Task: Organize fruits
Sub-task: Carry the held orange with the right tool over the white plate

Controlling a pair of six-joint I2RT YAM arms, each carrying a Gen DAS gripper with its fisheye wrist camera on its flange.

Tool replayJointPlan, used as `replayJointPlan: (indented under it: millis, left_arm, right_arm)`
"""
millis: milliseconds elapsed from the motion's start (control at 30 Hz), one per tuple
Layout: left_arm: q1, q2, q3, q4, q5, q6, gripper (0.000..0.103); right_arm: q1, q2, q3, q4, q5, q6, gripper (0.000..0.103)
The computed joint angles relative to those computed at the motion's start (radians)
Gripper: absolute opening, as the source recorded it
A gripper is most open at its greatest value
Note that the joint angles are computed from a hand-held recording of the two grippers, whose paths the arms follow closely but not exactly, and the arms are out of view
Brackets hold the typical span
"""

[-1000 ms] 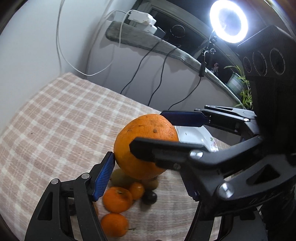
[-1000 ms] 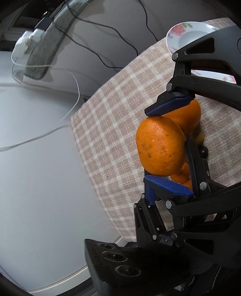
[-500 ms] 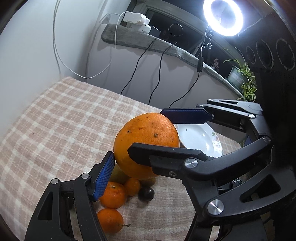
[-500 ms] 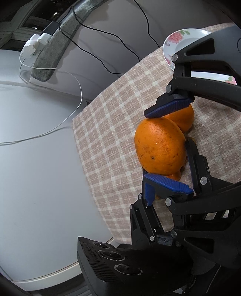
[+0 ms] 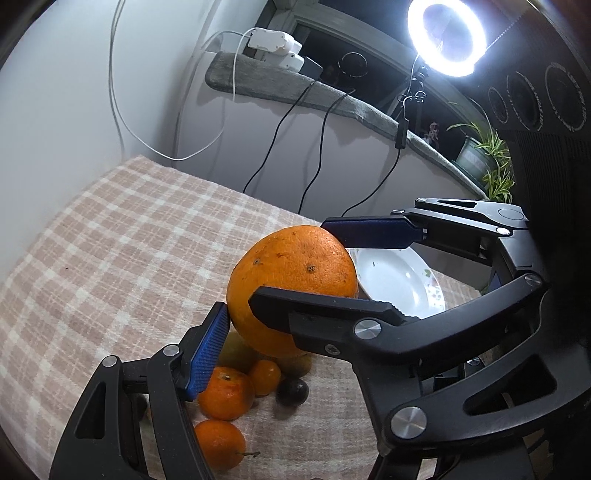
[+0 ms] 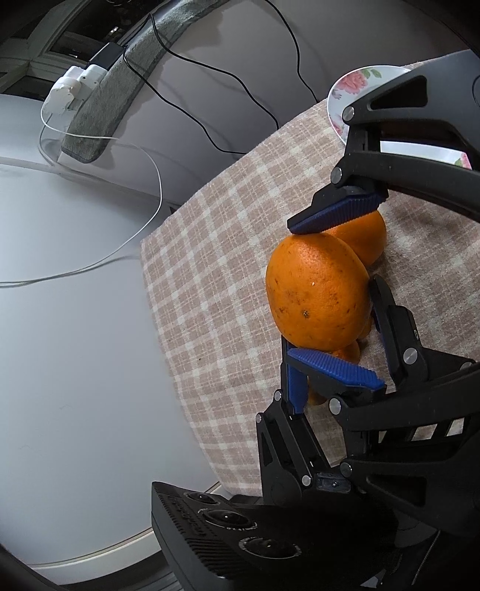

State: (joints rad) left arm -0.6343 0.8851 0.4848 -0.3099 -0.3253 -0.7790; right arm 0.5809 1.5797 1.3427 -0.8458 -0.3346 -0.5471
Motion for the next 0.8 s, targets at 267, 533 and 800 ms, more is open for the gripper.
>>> replayJointPlan:
  millis: [267,533,800]
  left_arm:
    - [-0.053,-0.028,0.012,-0.032,-0.052,-0.029,0.068]
    - [-0.079,0.017,0.057,-0.012,-0.061,-0.007,0.068]
    - [-0.1,0.202,0.125,0.107,-0.008,0.023,0.068]
  right_arm:
    - [-0.005,-0.036,-0.024,0.011,-0.004,-0.004,0.066]
    - [-0.055,-0.084,-0.03,0.0,-0.026,-0.02,0.066]
    - [-0.19,-0.098,-0.043,-0.022,-0.056,-0.077,0.065]
